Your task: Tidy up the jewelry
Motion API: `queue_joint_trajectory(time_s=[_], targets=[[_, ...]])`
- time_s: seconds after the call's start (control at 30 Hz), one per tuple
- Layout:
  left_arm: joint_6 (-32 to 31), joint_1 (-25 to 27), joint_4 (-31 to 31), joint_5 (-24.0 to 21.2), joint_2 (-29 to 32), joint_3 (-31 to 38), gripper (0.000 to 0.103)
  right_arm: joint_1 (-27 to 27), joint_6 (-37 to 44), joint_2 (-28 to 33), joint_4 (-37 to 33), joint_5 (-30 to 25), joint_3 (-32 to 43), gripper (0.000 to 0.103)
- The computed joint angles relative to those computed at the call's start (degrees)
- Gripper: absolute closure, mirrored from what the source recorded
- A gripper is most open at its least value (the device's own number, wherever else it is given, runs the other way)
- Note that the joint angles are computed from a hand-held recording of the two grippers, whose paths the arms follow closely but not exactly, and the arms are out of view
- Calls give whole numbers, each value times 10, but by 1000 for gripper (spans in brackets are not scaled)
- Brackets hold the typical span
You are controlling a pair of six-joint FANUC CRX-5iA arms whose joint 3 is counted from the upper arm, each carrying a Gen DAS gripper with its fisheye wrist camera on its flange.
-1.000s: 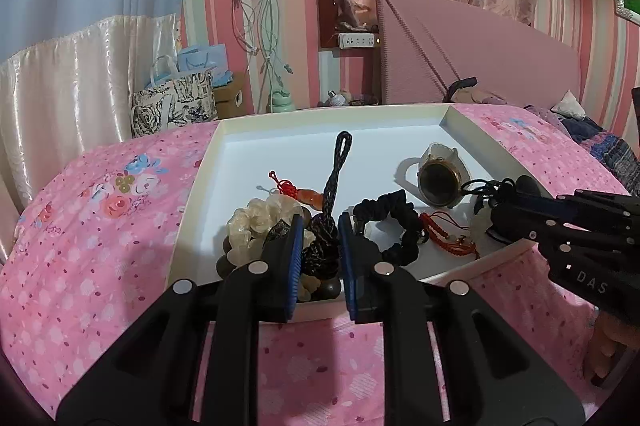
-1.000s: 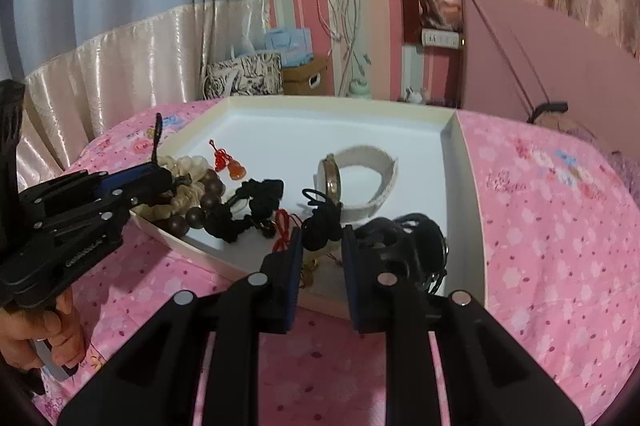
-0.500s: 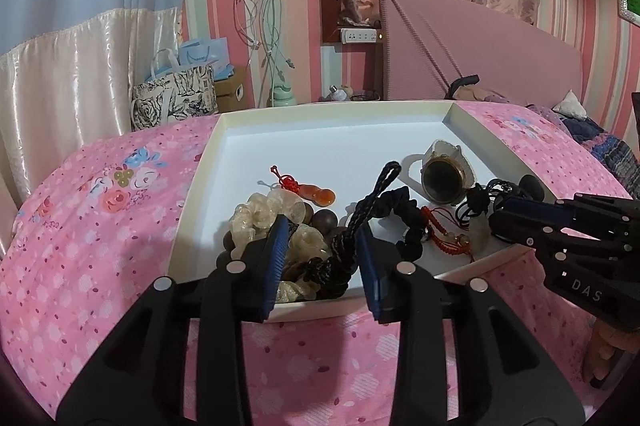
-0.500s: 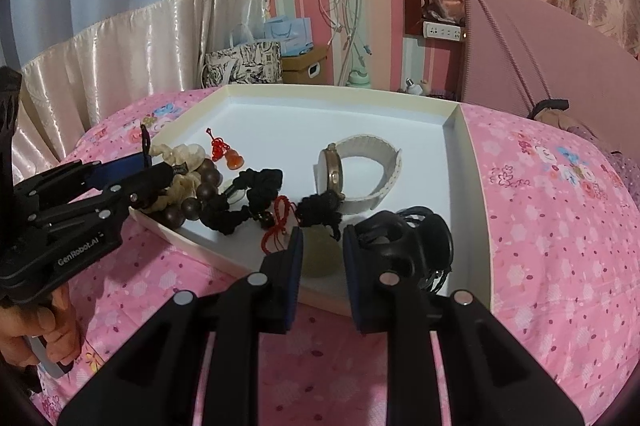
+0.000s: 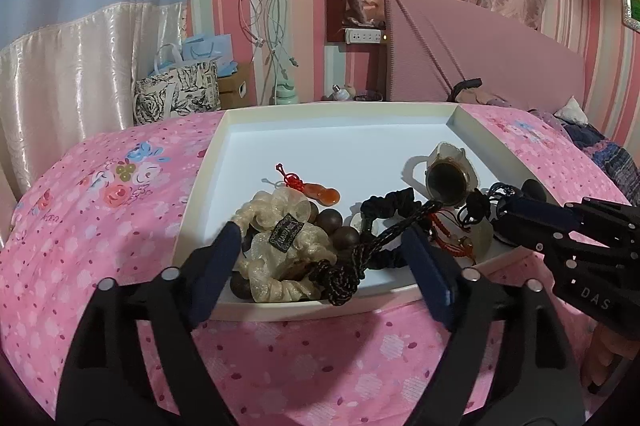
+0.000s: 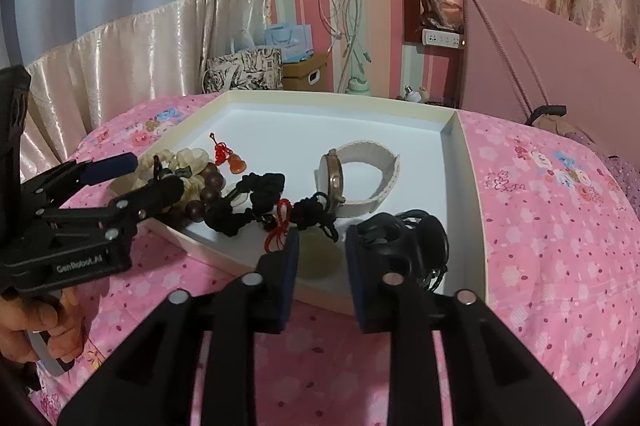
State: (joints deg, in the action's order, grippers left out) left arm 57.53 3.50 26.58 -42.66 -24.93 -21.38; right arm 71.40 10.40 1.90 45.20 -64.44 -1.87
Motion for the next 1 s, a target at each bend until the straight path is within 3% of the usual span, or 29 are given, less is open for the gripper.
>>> queue_joint_trajectory(time_s=[0.17, 0.27, 0.43, 0.53, 0.63, 0.7, 0.77, 0.9, 1.0], targets=[[-9, 4, 16, 3, -1, -6, 15, -1, -3, -3, 3, 3, -2, 74], [-74, 25, 105, 6, -13, -36, 15, -1, -7, -7, 5, 9, -7, 73], [-98, 77, 198, 15, -35, -46, 10, -1, -25, -20, 15, 23, -24, 69], [-73, 91, 181, 27, -30, -31, 9, -1, -35, -27, 18, 27, -31, 56], [-42, 108, 137, -2, -20, -2, 9, 4, -55, -38, 21, 12, -33, 46], [-70, 124, 137, -16, -39, -7, 6, 18, -82, -52, 39, -7, -39, 37], [-106, 144, 150, -22, -68, -28, 3, 43, -100, -60, 63, -41, -44, 20], [-172, 219, 223, -86, -140, -97, 3, 91, -126, -71, 93, -75, -60, 17], [-183, 255, 227, -128, -166, -117, 3, 115, -139, -66, 106, -84, -59, 14]])
